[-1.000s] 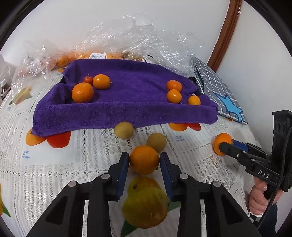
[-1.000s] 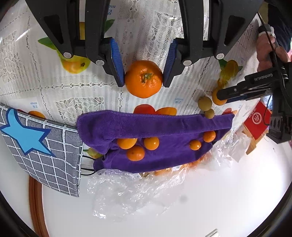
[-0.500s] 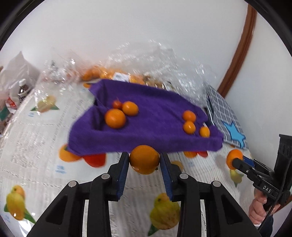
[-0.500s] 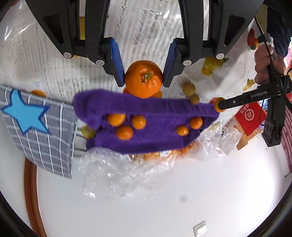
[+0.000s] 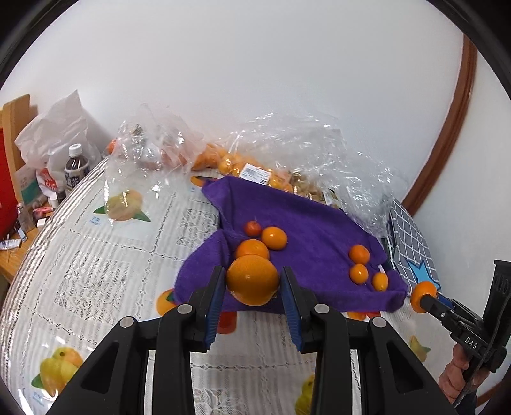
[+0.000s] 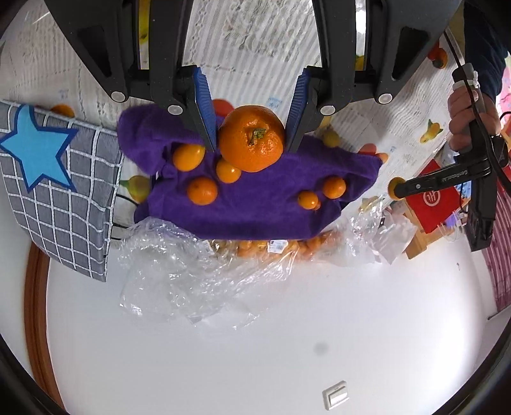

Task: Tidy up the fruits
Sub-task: 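Carry both oranges onto the purple towel and open both grippers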

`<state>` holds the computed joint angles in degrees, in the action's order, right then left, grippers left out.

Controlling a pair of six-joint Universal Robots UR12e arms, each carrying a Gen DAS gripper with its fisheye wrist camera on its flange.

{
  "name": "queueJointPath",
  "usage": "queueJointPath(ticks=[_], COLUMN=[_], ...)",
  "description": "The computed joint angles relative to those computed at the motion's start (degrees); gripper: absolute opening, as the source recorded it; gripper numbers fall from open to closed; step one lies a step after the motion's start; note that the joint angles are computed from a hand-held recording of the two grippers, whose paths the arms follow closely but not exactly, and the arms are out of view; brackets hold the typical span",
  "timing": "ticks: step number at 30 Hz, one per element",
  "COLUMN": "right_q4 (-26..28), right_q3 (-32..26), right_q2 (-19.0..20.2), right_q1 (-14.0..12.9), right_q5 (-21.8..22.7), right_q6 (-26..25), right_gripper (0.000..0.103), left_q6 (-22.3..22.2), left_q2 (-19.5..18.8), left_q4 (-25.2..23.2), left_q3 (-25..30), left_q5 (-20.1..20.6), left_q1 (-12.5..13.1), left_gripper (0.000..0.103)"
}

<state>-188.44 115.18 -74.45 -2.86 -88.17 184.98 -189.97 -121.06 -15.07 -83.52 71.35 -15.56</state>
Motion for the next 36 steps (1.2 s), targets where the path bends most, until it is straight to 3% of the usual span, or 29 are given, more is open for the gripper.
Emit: queueJointPath(ticks=[19,32,36], right_q4=[4.96,8.99,11.63], right_q3=[-5.14,-10.28,-12.86], right_q2=[1.5,4.39,5.82], right_q1=[-1.23,-2.58,-3.11], right_q5=[-2.72,-5.2,-5.5], right_q6=[4.77,5.47,5.5], right_gripper=[0.043,0.043,0.043], left_q6=[-2.38,3.25,4.48], left_q2=[-2.29,-8.08,-10.65], left_q4=[-7.32,-13.79,-16.51], left_q3=[6.69,18.46,23.04], left_q5=[-2.14,3.84,3.32], left_q1=[0.52,-2.4,-2.82], left_gripper=[0.033,0.033,0.033])
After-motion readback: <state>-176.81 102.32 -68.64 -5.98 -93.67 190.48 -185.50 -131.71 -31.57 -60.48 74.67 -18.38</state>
